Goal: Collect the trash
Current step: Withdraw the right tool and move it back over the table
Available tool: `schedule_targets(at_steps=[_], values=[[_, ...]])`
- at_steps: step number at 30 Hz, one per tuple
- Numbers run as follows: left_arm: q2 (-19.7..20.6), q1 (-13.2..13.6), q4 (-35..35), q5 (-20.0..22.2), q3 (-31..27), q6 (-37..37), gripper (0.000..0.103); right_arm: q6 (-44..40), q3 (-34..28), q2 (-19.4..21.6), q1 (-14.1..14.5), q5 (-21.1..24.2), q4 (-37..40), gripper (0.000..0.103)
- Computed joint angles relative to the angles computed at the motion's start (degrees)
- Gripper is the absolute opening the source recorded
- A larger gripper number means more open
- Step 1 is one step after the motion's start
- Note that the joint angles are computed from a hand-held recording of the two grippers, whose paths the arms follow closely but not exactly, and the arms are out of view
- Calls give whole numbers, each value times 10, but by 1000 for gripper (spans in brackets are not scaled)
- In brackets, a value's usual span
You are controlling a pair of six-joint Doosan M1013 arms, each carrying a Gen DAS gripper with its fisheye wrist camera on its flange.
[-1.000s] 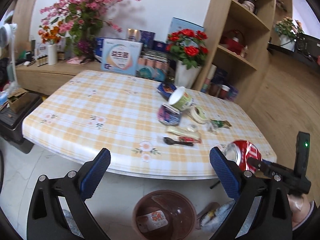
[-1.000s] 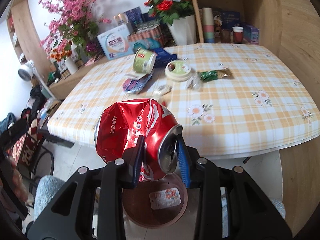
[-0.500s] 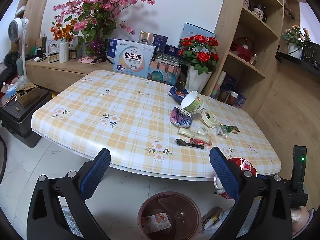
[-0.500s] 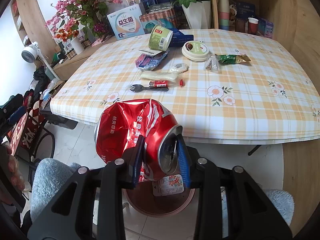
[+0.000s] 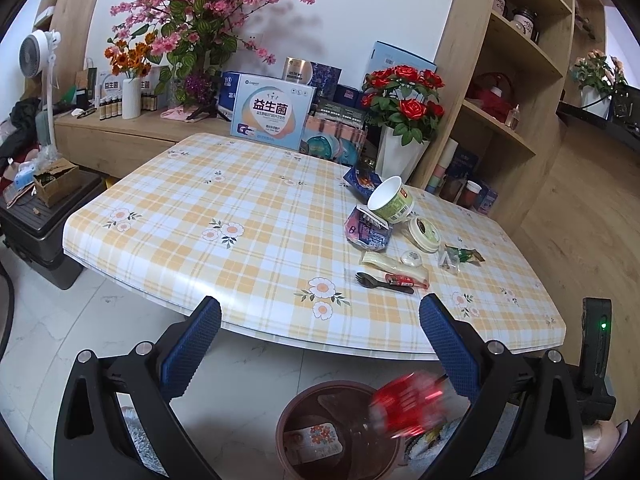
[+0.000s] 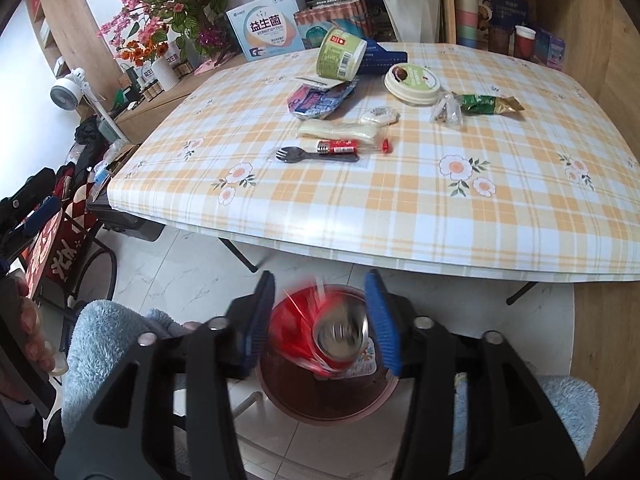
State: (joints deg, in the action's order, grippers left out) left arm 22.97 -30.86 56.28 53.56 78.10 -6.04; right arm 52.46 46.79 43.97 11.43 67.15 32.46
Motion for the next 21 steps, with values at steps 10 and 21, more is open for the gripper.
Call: schedule_targets(at_steps=[10, 21], values=[[-2, 1, 6, -10, 6, -12, 97, 41, 14, -13, -4, -91, -35, 94], [7, 3, -4, -4, -7, 20, 97, 65, -13, -2, -11, -123, -65, 97]])
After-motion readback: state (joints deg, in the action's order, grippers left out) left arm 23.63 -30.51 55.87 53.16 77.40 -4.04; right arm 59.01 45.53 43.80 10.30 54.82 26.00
